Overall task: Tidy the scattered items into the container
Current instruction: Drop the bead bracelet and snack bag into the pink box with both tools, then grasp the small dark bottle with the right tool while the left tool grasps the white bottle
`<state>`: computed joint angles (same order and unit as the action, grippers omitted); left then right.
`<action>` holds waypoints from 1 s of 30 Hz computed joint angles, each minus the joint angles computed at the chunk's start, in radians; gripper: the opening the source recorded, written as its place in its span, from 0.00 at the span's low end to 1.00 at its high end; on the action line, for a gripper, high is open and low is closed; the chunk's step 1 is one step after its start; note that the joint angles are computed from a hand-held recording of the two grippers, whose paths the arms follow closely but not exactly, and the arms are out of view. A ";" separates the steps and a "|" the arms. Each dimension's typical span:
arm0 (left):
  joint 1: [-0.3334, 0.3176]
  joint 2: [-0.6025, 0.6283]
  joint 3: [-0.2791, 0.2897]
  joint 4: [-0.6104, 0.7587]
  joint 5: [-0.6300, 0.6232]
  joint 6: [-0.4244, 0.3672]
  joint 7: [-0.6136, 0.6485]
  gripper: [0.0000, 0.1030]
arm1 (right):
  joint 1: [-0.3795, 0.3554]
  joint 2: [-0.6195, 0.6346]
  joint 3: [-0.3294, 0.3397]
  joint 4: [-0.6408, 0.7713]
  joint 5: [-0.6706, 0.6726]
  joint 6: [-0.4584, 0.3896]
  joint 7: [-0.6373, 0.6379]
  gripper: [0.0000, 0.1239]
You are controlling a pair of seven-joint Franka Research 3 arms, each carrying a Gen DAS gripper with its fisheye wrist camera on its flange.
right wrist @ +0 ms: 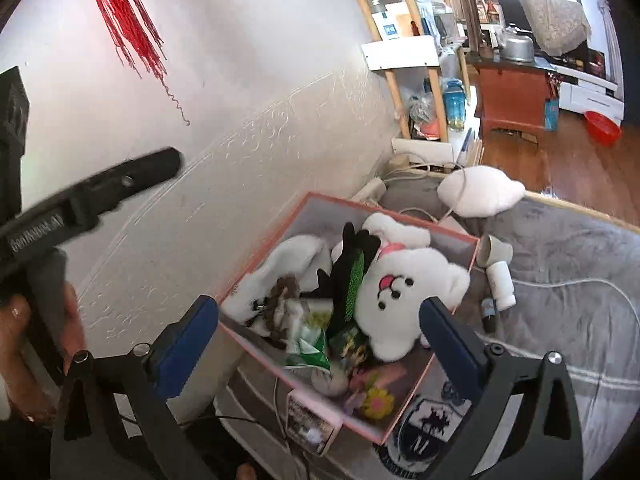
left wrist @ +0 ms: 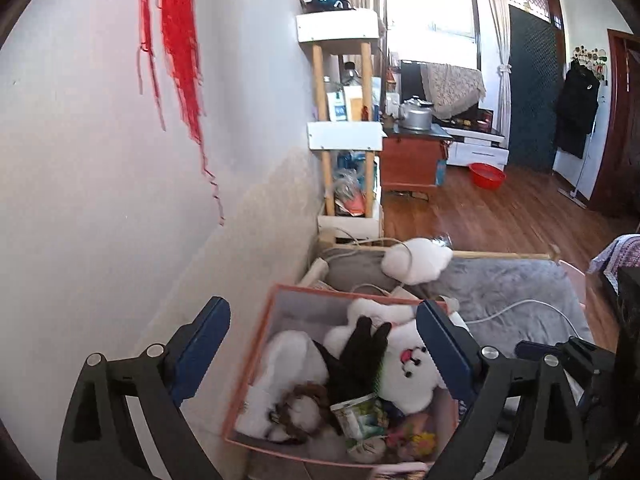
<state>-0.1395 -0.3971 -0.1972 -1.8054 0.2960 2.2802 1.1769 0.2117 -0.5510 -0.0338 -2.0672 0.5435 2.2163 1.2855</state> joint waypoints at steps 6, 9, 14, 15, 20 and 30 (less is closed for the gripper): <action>-0.047 0.066 0.026 -0.018 -0.126 0.011 0.048 0.93 | -0.106 0.054 -0.031 -0.086 -0.104 0.085 0.002 0.61; -0.063 0.143 0.000 0.008 -0.142 0.000 0.050 0.93 | -0.142 0.145 -0.044 -0.107 -0.142 0.091 -0.010 0.57; -0.083 0.273 -0.041 0.078 -0.093 -0.033 0.014 0.93 | -0.154 0.346 -0.049 -0.093 -0.118 0.130 -0.048 0.51; -0.088 0.296 -0.044 0.095 -0.087 -0.040 0.008 0.93 | -0.155 0.392 -0.046 -0.077 -0.111 0.147 -0.052 0.51; -0.114 0.404 -0.053 0.199 -0.066 -0.080 -0.034 0.93 | -0.163 0.534 -0.033 -0.014 -0.034 0.190 -0.099 0.21; -0.258 0.634 -0.093 0.490 -0.056 -0.195 -0.224 0.93 | -0.312 0.128 -0.172 -0.293 0.072 -0.036 -0.257 0.18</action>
<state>-0.3975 0.2370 -0.2906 -1.3159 0.2402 2.0848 0.9529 -0.1001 -0.4232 -0.2055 -2.3606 0.6154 2.1806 1.0283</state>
